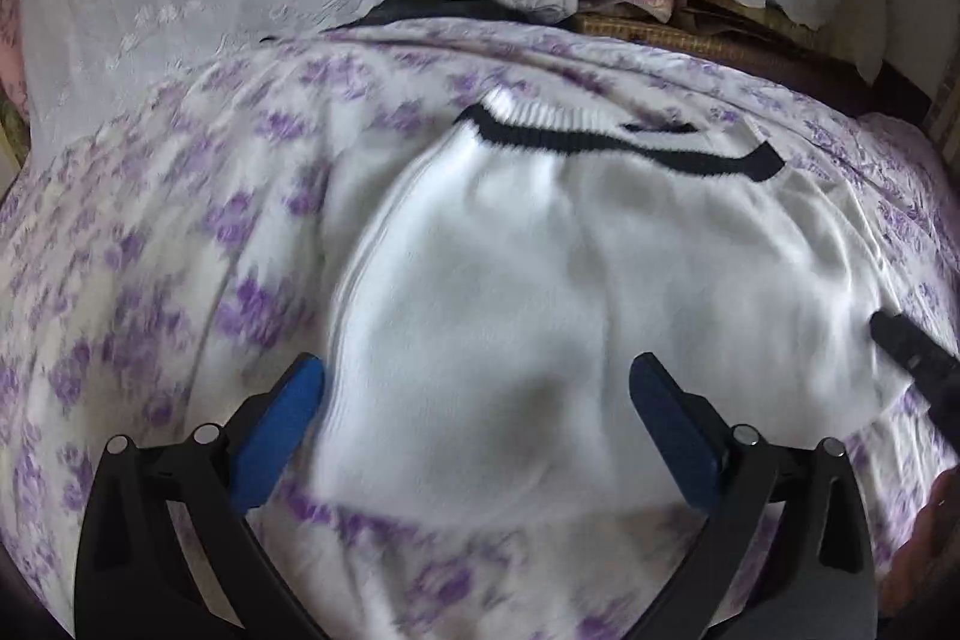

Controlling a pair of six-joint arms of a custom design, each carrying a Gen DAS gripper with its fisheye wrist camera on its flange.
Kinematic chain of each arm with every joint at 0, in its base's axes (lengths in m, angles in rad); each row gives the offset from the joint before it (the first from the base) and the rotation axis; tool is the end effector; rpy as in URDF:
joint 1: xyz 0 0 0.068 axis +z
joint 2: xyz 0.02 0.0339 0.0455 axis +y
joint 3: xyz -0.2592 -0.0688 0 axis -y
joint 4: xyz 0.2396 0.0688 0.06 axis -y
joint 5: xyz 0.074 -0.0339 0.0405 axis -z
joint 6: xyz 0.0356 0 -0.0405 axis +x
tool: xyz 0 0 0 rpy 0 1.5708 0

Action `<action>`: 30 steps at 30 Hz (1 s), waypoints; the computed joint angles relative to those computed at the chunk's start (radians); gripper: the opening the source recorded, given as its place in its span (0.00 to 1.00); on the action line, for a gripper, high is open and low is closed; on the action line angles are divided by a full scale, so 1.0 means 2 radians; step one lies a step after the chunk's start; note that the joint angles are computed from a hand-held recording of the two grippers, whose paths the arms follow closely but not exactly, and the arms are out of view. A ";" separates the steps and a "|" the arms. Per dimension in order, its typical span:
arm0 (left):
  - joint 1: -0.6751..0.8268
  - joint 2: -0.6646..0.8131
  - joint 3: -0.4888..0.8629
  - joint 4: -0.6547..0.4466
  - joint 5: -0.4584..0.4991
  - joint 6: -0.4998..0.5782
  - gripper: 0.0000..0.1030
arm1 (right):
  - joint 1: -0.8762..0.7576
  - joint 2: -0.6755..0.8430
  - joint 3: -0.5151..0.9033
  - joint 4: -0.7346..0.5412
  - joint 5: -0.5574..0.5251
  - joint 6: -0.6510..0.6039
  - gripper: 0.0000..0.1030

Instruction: Fold small clothes

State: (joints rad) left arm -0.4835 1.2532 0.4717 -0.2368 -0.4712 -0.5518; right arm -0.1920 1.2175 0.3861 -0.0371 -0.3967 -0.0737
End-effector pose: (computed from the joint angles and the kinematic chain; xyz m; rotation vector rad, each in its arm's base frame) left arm 0.1907 -0.0819 0.1436 -0.2486 2.4260 0.1662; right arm 0.2040 -0.0256 0.1385 -0.0342 2.3807 0.3578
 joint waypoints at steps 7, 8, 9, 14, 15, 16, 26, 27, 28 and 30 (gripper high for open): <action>-0.025 0.110 0.048 0.022 -0.064 -0.012 0.96 | -0.045 -0.006 0.006 -0.002 -0.046 0.001 0.58; -0.032 0.091 0.043 0.013 -0.071 -0.013 0.96 | -0.057 -0.007 0.009 -0.002 -0.055 0.007 0.58; -0.036 0.072 0.043 0.006 -0.071 -0.017 0.96 | -0.069 -0.003 0.011 0.004 -0.065 0.017 0.58; -0.070 0.098 0.101 -0.008 -0.082 -0.007 0.96 | -0.039 0.060 0.036 0.029 -0.008 0.023 0.58; -0.075 0.130 0.121 -0.014 -0.098 -0.010 0.96 | -0.025 0.078 0.045 0.028 0.017 0.016 0.59; -0.075 0.187 0.154 -0.024 -0.112 -0.015 0.96 | -0.017 0.086 0.045 0.035 0.028 0.008 0.60; -0.068 0.080 0.031 0.076 -0.046 -0.019 0.96 | -0.168 0.082 0.081 -0.081 -0.172 -0.012 0.63; -0.065 0.085 0.032 0.069 -0.046 -0.028 0.96 | -0.178 0.086 0.084 -0.092 -0.184 -0.015 0.64; -0.059 0.095 0.036 0.064 -0.040 -0.033 0.96 | -0.194 0.096 0.094 -0.112 -0.202 -0.026 0.64; -0.047 0.109 0.041 0.057 -0.023 -0.038 0.96 | -0.220 0.113 0.106 -0.145 -0.227 -0.044 0.64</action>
State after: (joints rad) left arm -0.5771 1.4706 0.5544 -0.1231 -0.5170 -0.6278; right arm -0.6325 1.4443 0.5986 -0.3266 -0.8516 -0.1624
